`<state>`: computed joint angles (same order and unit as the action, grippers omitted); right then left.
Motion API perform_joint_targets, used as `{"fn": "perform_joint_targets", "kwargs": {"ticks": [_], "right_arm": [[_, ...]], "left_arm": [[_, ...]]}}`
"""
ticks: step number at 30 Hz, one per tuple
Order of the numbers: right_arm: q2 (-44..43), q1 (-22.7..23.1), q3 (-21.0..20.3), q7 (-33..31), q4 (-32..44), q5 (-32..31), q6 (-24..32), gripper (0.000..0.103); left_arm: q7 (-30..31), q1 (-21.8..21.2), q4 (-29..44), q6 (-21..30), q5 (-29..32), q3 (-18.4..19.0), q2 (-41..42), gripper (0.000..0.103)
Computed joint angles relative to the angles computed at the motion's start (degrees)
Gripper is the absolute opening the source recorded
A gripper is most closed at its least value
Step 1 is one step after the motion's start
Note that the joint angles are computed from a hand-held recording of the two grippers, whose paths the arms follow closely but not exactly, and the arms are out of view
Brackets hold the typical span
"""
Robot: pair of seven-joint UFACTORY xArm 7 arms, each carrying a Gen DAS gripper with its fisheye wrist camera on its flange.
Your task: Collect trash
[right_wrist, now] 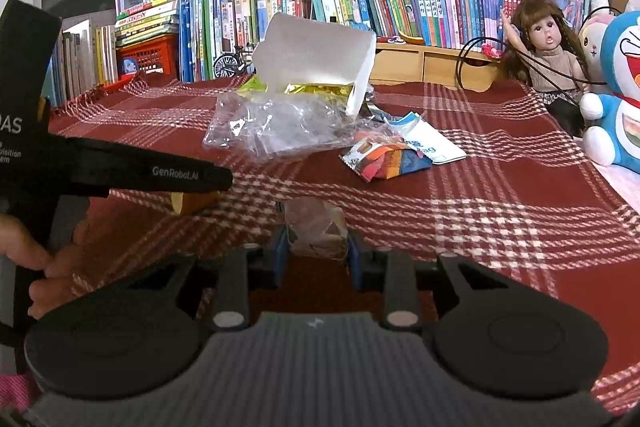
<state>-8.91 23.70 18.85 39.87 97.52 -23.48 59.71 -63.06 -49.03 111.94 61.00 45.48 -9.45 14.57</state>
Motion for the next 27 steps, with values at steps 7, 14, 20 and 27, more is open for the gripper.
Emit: {"fn": "perform_joint_targets", "kwargs": {"ticks": [7,14,20,27], "right_arm": [[0.30,0.37,0.52,0.16,1.64,-1.29,0.70,0.036],[-0.17,0.75,1.07,0.42,2.18,-1.79,1.12,0.036],[-1.51,0.96,1.69,0.62,1.64,-1.09,1.33,0.036],[-2.68,0.72,3.05,0.66,1.19,-0.67,2.16,0.036]], "left_arm": [[0.27,0.14,-3.24,-0.12,0.86,-1.41,-3.29,0.030],[0.40,0.96,-6.39,1.12,1.34,-4.30,-6.96,0.029],[-0.35,2.19,-10.16,1.79,0.19,-7.24,-10.82,0.029],[-1.08,3.65,-12.37,2.60,-0.26,-10.19,-13.00,0.029]]}}
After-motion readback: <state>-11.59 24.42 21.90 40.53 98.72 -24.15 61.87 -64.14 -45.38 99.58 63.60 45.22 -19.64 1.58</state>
